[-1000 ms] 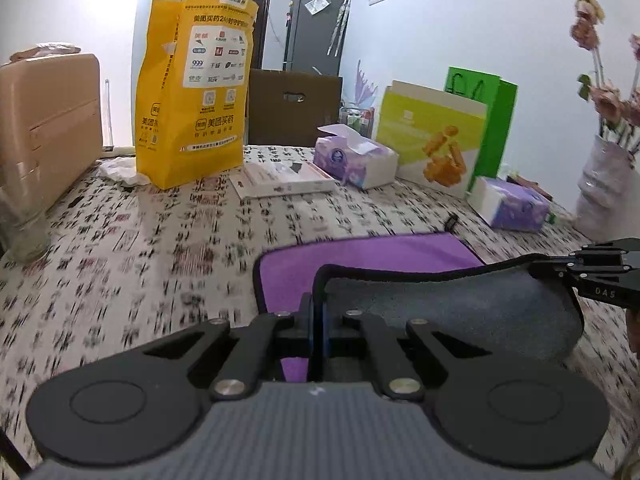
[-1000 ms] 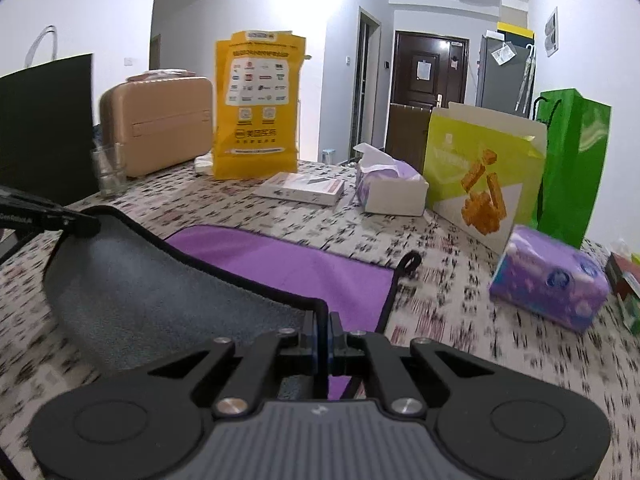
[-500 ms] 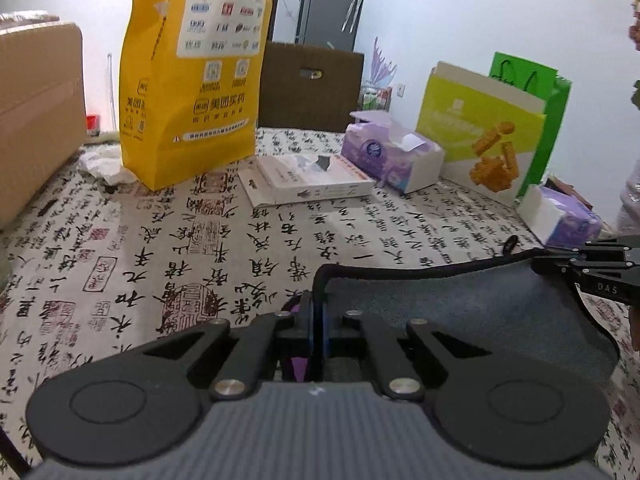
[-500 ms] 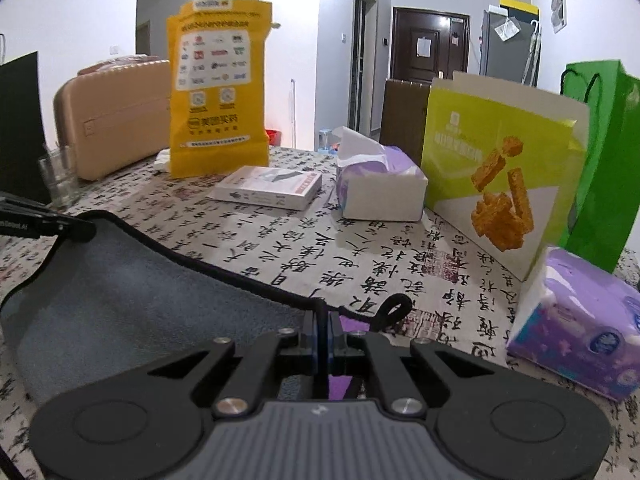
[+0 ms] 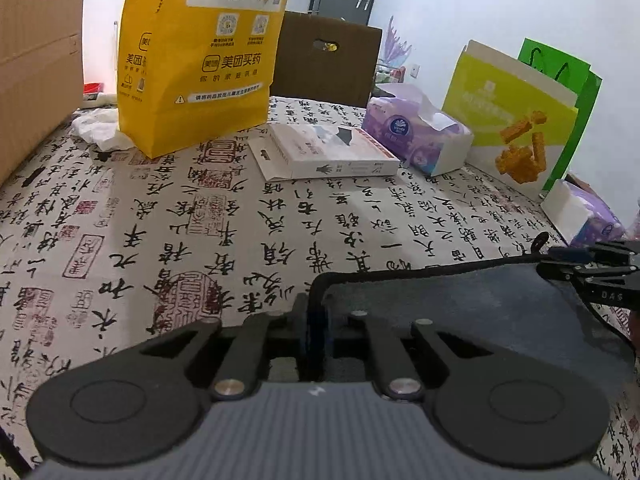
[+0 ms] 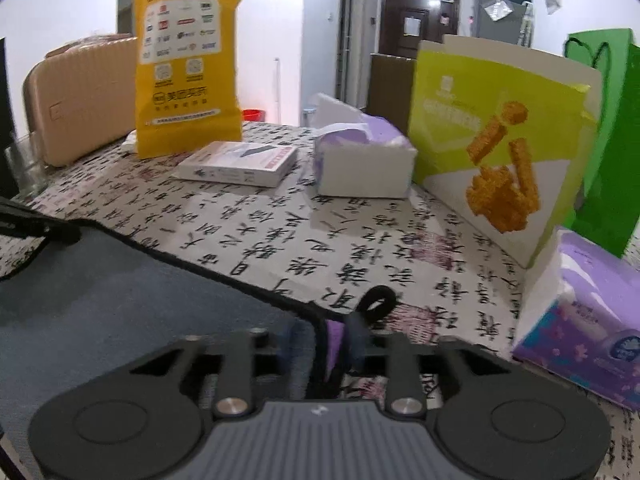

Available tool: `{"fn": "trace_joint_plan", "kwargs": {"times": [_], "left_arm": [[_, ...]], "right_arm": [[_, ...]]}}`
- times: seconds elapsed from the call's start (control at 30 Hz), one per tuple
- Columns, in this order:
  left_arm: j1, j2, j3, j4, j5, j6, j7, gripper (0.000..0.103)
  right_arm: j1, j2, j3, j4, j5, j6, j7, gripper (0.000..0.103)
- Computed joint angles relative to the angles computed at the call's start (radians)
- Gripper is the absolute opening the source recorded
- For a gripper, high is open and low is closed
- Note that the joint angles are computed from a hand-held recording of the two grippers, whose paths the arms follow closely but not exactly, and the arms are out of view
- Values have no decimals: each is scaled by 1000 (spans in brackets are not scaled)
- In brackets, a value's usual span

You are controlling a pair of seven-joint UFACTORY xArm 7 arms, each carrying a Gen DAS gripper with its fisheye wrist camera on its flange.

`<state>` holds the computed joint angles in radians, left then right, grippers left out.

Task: Fold towel

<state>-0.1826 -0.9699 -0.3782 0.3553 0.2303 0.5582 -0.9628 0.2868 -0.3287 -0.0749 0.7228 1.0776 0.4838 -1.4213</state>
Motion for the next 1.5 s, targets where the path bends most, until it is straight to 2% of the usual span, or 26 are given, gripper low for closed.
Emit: {"fn": "trace_joint_plan", "kwargs": {"times": [0.03, 0.1, 0.13, 0.17, 0.2, 0.23, 0.3, 0.43, 0.53, 0.93, 1.23, 1.5], "left_arm": [[-2, -8, 1, 3, -1, 12, -1, 38], [1, -28, -12, 13, 1, 46, -11, 49], [-5, -37, -11, 17, 2, 60, -8, 52], [-11, -44, -11, 23, -1, 76, -8, 55], [-16, -54, -12, 29, -6, 95, -10, 60], [-23, -65, -16, 36, -10, 119, -14, 66], [-34, -90, -29, 47, -14, 158, -23, 70], [-66, -140, -63, 80, -28, 252, -47, 81], [-100, -175, -94, 105, -42, 325, -64, 83], [-205, -267, -229, 201, -96, 544, -149, 85], [-227, -286, -339, 293, -113, 688, -195, 89], [-223, -310, -421, 381, -129, 783, -209, 96]], "right_arm": [[-2, -2, 0, 0, 0, -4, 4, 51], [-5, -15, -5, -1, 2, -3, 9, 61], [-7, -23, -8, -2, 0, 0, 14, 63], [-9, -33, -10, -4, -4, 4, 23, 71], [-12, -43, -9, -6, -12, 1, 37, 79], [-14, -59, -7, -14, -20, -8, 51, 82], [-13, -97, -7, -34, -47, -23, 82, 84], [-5, -194, -39, -76, -117, 11, 141, 86], [-4, -285, -58, -119, -177, 26, 194, 90], [-18, -665, -139, -284, -422, 165, 410, 92], [-43, -930, -155, -376, -547, 270, 550, 93], [-99, -1167, -187, -431, -632, 428, 646, 96]]}}
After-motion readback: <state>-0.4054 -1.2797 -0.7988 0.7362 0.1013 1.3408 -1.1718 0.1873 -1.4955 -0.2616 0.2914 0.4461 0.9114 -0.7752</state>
